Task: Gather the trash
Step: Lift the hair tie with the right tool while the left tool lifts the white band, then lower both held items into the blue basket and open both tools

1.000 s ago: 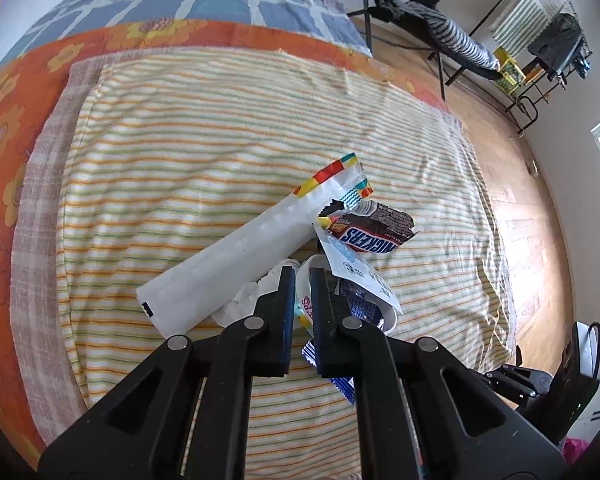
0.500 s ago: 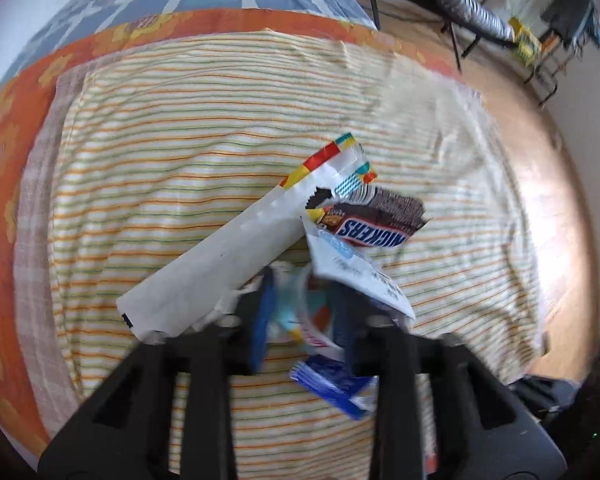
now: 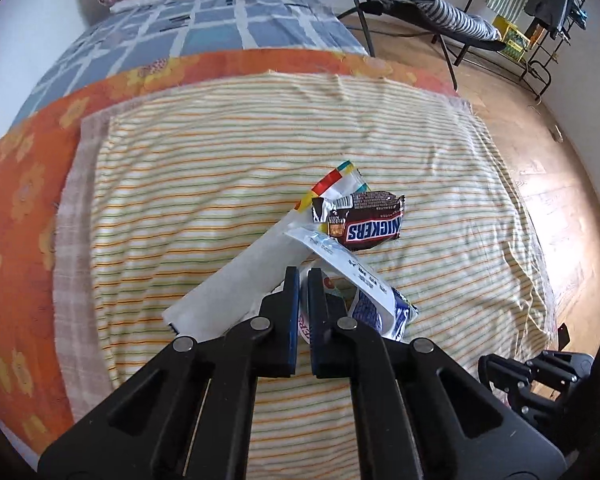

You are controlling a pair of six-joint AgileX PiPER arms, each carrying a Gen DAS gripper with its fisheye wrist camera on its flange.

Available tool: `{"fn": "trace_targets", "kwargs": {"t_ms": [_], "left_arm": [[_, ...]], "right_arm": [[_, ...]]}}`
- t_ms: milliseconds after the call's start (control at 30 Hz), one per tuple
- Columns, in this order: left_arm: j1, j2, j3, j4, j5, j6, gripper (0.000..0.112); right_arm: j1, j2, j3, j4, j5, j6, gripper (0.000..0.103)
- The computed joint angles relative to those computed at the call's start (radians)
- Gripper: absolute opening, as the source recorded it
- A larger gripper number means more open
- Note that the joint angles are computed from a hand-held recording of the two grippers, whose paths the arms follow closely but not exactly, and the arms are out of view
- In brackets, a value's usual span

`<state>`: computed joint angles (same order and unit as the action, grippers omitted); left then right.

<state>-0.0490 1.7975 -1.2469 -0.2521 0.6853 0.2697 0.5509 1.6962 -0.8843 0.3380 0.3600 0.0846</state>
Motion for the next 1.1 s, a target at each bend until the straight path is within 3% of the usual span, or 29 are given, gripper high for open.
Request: {"fn": "trace_targets", "kwargs": {"t_ms": [700, 833, 1100], "left_arm": [[0.067, -0.314, 0.276, -0.142, 0.046, 0.227, 0.002], [0.067, -0.389, 0.347, -0.153, 0.052, 0.253, 0.002], [0.089, -0.562, 0.491, -0.179, 0.096, 0.298, 0.002]], "right_arm": [[0.040, -0.120, 0.066, 0.017, -0.013, 0.008, 0.003], [0.071, -0.165, 0.098, -0.021, -0.015, 0.059, 0.003], [0.202, -0.276, 0.152, -0.256, -0.005, 0.333, 0.003]]}}
